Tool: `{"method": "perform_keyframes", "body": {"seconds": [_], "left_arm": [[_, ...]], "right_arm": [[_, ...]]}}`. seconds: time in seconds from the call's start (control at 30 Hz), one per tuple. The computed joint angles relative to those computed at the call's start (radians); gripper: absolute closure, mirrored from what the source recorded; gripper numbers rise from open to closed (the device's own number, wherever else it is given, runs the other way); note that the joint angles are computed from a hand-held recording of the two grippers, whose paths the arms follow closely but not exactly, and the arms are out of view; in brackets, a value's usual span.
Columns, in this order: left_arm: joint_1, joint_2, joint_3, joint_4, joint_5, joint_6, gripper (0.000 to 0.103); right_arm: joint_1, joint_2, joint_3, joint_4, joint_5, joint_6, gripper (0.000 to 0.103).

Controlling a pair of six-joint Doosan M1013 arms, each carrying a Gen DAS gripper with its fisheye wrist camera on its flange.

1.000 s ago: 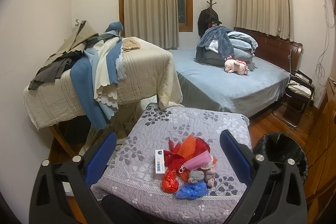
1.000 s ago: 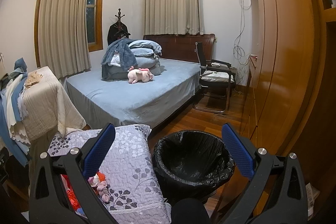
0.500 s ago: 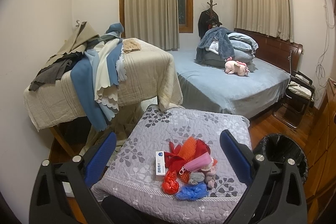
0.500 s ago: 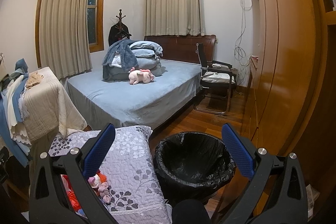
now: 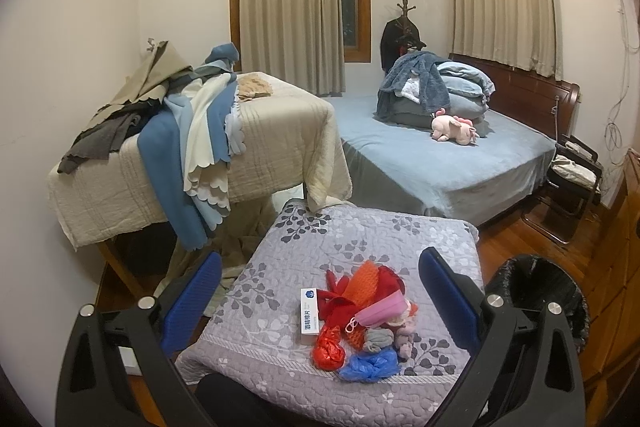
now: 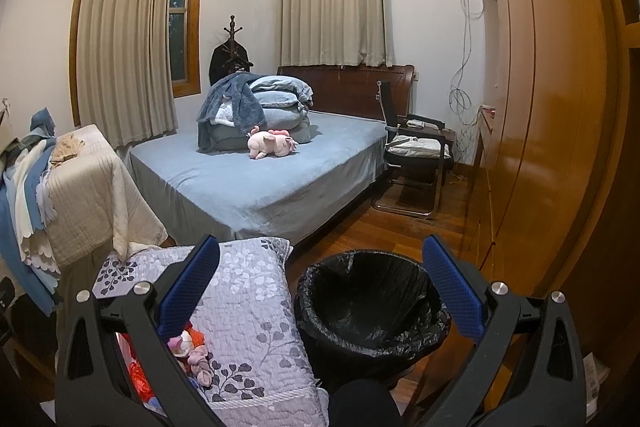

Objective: Collect trash
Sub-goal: 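Grasp the red plastic bag with the left tool while the right tool grasps the blue plastic bag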

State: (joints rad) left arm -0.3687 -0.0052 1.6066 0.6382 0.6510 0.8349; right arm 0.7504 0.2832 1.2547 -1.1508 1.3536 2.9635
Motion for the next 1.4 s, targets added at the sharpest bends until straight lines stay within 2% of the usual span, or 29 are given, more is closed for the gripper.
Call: {"method": "perform_keyframes", "body": {"seconds": [0.3, 0.4, 0.53, 0.63, 0.7, 0.73, 0.77, 0.8, 1.0, 1.1, 1.13, 1.23, 1.3, 1.37, 1.4], "left_arm": [[0.014, 0.012, -0.005, -0.038, 0.016, 0.04, 0.006], [0.055, 0.047, -0.022, -0.189, 0.056, 0.156, 0.006], [0.085, 0.097, -0.008, -0.187, 0.129, 0.17, 0.006], [0.121, 0.122, 0.002, -0.295, 0.14, 0.246, 0.006], [0.137, 0.143, -0.001, -0.345, 0.167, 0.282, 0.006], [0.141, 0.147, 0.004, -0.349, 0.16, 0.286, 0.006], [0.144, 0.149, 0.009, -0.352, 0.149, 0.294, 0.006], [0.143, 0.153, 0.016, -0.34, 0.137, 0.289, 0.006], [0.158, 0.19, 0.013, -0.411, 0.142, 0.358, 0.006], [0.166, 0.217, 0.009, -0.477, 0.153, 0.411, 0.006], [0.173, 0.224, 0.013, -0.514, 0.151, 0.432, 0.006], [0.173, 0.247, 0.029, -0.444, 0.158, 0.37, 0.006], [0.191, 0.255, 0.033, -0.498, 0.159, 0.393, 0.006], [0.198, 0.269, 0.025, -0.526, 0.175, 0.426, 0.007], [0.203, 0.261, 0.037, -0.546, 0.144, 0.444, 0.007]], "right_arm": [[-0.008, 0.012, -0.015, 0.037, -0.029, -0.043, 0.005], [-0.022, 0.03, -0.024, 0.098, -0.069, -0.11, 0.005], [-0.043, 0.051, -0.028, 0.205, -0.133, -0.191, 0.005], [-0.059, 0.082, -0.039, 0.299, -0.182, -0.267, 0.005], [-0.073, 0.102, -0.05, 0.374, -0.21, -0.322, 0.008], [-0.078, 0.113, -0.057, 0.403, -0.22, -0.344, 0.015], [-0.089, 0.125, -0.064, 0.46, -0.238, -0.384, 0.026], [-0.093, 0.133, -0.067, 0.49, -0.249, -0.402, 0.03], [-0.121, 0.162, -0.035, 0.676, -0.331, -0.498, 0.04], [-0.131, 0.181, -0.011, 0.827, -0.381, -0.595, 0.051], [-0.13, 0.19, 0.002, 0.874, -0.404, -0.623, 0.058], [-0.124, 0.215, 0.013, 0.95, -0.438, -0.669, 0.058], [-0.121, 0.246, -0.012, 0.984, -0.413, -0.692, 0.058], [-0.124, 0.249, -0.01, 1.037, -0.461, -0.725, 0.057], [-0.122, 0.256, -0.02, 1.034, -0.458, -0.721, 0.055]]}}
